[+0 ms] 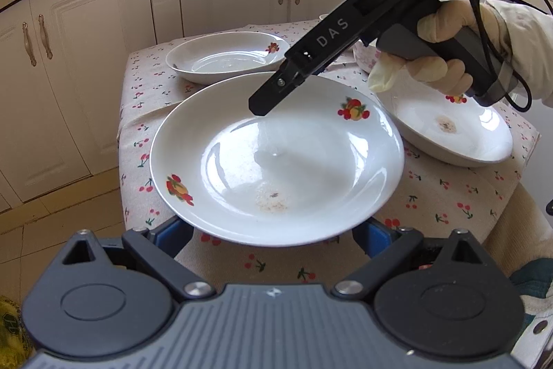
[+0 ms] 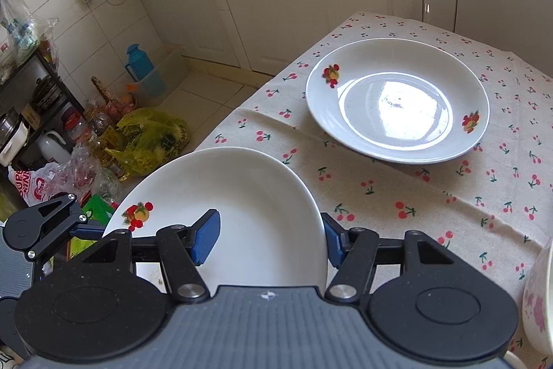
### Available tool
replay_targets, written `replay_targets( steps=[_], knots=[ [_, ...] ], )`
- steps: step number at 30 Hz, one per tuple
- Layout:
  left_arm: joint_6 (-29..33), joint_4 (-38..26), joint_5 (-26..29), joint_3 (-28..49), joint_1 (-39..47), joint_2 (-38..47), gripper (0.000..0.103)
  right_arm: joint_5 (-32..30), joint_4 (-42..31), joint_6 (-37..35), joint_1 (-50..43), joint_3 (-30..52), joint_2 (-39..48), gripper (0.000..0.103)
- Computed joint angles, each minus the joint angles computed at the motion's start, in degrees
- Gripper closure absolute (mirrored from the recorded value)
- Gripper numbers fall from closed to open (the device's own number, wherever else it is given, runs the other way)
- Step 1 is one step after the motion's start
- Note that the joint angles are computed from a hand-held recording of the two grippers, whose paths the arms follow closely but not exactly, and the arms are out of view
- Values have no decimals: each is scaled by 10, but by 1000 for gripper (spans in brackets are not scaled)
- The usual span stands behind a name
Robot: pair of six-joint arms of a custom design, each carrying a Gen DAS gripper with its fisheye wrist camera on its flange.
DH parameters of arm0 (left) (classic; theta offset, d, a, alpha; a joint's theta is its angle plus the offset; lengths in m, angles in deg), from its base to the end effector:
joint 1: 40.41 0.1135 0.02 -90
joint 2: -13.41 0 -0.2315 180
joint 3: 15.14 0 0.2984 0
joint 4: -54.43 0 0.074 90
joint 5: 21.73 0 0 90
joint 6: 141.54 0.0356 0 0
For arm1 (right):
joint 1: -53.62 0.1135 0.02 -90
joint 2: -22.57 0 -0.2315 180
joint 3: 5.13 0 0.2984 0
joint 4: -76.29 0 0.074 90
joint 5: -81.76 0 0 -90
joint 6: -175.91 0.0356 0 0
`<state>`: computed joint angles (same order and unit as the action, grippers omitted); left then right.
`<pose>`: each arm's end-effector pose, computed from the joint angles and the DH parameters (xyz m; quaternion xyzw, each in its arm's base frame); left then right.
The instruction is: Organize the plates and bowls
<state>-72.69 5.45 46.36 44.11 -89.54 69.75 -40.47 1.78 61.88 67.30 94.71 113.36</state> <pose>0.1828 -0.1909 0.2443 0.1511 0.9007 -0.0672 0.4017 0.3464 0.1039 0.2972 -0.3592 0.8693 0.2517 0.2278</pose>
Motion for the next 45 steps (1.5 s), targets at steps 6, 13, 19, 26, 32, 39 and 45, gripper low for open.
replay_targets(
  steps=[6, 13, 19, 26, 32, 39, 45],
  knots=[
    [26, 37, 24, 13, 25, 34, 5, 11, 10, 8, -9, 24, 32, 36],
    [36, 58, 37, 23, 34, 60, 6, 22, 17, 9, -18, 29, 44, 36],
    [42, 67, 43, 27, 33, 69, 6, 30, 24, 13, -24, 28, 48, 36],
    [36, 70, 47, 23, 33, 69, 6, 37, 29, 8, -22, 24, 42, 35],
    [29, 67, 33, 20, 24, 61, 6, 43, 39, 9, -16, 15, 30, 22],
    [8, 36, -10, 25, -7, 41, 5, 53, 54, 6, -19, -12, -13, 6],
    [-28, 6, -57, 41, -41, 28, 4, 54, 62, -6, -23, -58, -84, 1]
  ],
)
